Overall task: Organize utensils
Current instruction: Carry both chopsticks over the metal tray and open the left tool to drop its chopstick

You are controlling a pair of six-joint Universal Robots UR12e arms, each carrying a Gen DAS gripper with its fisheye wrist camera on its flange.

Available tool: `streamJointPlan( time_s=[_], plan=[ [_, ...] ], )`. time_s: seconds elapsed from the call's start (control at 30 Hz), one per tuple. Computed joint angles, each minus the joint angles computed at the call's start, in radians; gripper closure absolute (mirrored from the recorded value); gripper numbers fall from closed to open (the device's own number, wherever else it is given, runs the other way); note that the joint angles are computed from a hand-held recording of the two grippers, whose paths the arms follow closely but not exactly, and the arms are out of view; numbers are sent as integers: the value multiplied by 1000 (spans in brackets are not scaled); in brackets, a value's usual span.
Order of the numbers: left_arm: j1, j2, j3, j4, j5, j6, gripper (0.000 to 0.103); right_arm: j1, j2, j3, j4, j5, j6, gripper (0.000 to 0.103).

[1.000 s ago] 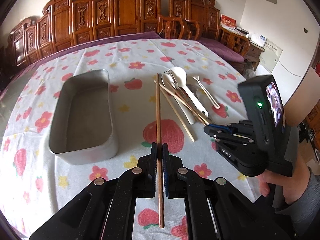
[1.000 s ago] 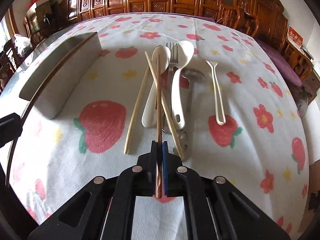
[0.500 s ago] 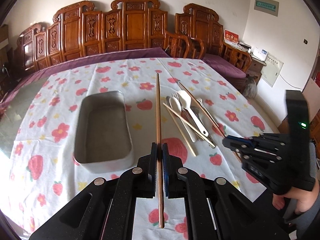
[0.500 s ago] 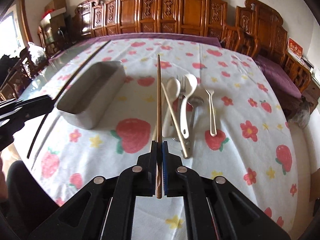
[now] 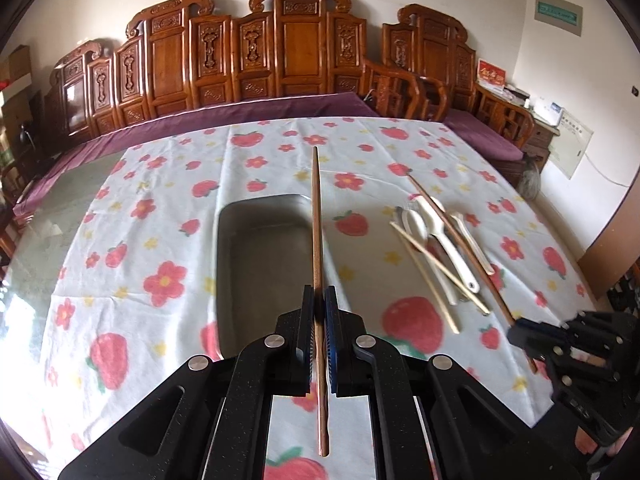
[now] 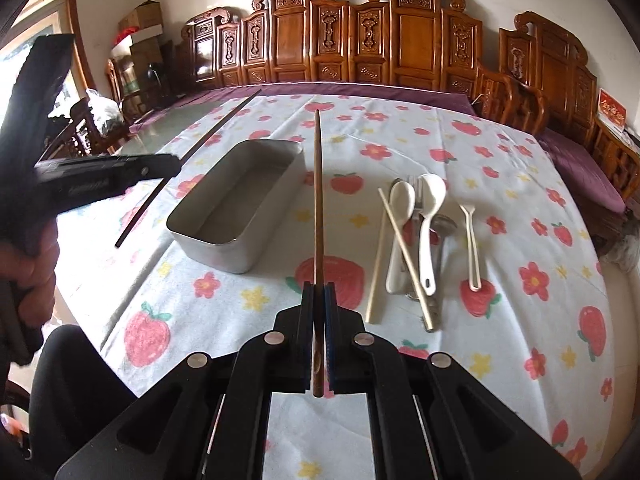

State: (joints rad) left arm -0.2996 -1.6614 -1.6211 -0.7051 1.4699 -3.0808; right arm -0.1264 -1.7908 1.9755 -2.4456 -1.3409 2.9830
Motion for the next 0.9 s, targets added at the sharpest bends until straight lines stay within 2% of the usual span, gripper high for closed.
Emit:
streamJointPlan(
  time_s=[0.23,0.4,0.57,0.9],
  plan=[
    [22,-51,51,-60,12,13,99,8,15,-2,-8,14,-2,97],
    [19,-93,90,-93,30,52,99,1,28,-6,-8,26,-8,97],
    [17,-134,124,-140,42,79,99,4,49,-9,-17,-2,-9,97],
    [10,-162,135,-206,63,114,99,15,83,-29,-16,-19,-30,97]
  ],
)
